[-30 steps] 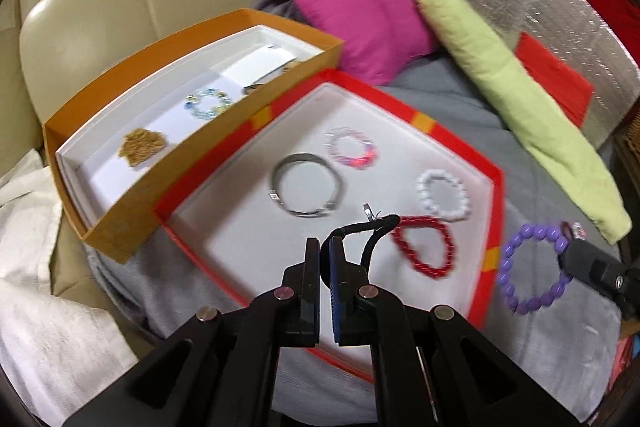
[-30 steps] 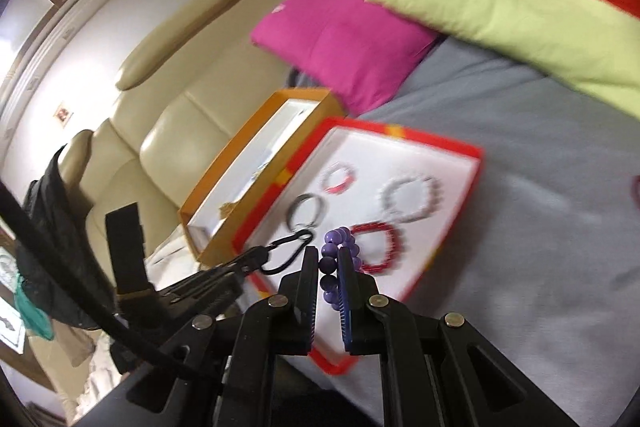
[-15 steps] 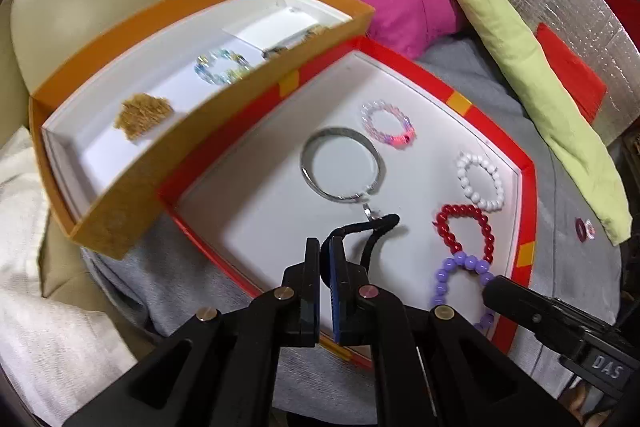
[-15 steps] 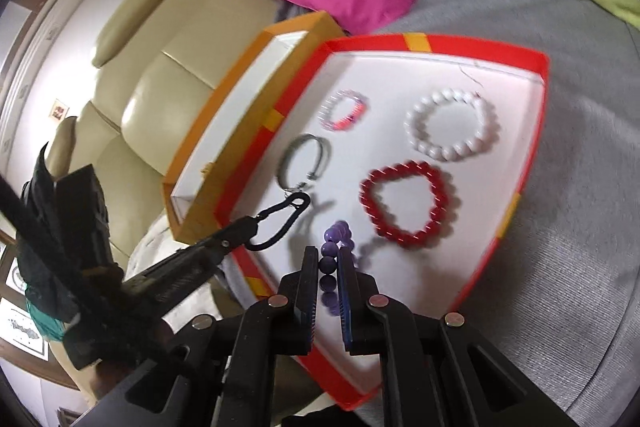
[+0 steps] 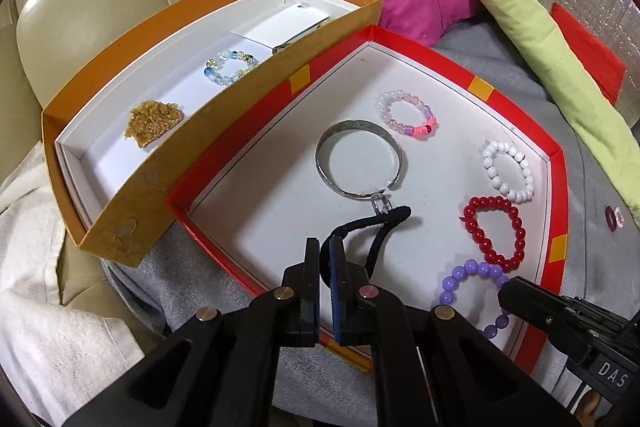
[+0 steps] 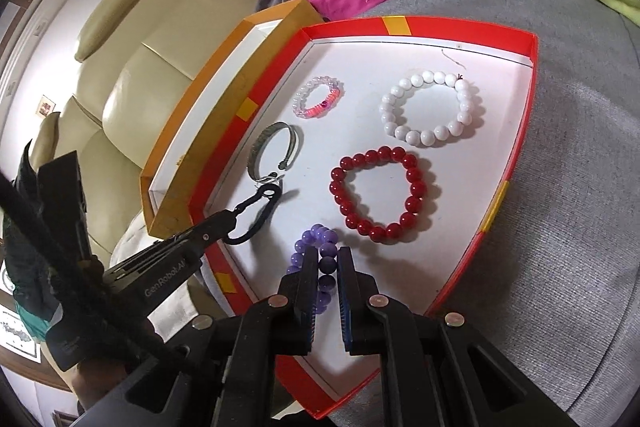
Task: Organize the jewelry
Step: 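Open both tools to drop the clip and purple bracelet in the box, then move both open tools back over the bed toward the remaining bracelets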
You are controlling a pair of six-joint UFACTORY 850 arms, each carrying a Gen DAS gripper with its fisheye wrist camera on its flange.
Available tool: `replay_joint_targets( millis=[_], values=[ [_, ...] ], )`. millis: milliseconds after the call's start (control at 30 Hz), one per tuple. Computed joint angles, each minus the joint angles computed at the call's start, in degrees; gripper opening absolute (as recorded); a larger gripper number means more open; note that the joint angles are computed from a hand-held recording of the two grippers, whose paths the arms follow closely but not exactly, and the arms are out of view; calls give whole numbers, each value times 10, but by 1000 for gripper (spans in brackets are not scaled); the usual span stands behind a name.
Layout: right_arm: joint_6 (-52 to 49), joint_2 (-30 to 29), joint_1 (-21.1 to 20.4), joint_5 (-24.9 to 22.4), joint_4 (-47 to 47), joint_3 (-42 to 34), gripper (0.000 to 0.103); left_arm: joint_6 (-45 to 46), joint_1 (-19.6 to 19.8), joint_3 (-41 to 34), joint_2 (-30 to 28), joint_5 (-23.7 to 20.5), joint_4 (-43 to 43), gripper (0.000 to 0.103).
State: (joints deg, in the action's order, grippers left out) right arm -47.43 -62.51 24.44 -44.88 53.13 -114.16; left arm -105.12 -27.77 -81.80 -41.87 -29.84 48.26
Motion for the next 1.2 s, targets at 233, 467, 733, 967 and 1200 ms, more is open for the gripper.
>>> replay_joint_targets(
  millis=[233,467,733,967,1200],
  values=[
    [-3,4,1,9,-4,5,11,-3,-4,-5,0,-21,3,5],
    [4,7,1,9,-11,5,14,-10,-5,-2,11,-40,-7,15],
    [-60,61,-20,30,47,70,32,-109,-25,14,44,-78,57,46],
    [-137,127,-76,75,111,167,61,-70,-67,-77,-6,-96,60,58],
    [-175,165,-164,109,148,238,61,146,-115,-297,-143,-117,-34,60]
  ],
)
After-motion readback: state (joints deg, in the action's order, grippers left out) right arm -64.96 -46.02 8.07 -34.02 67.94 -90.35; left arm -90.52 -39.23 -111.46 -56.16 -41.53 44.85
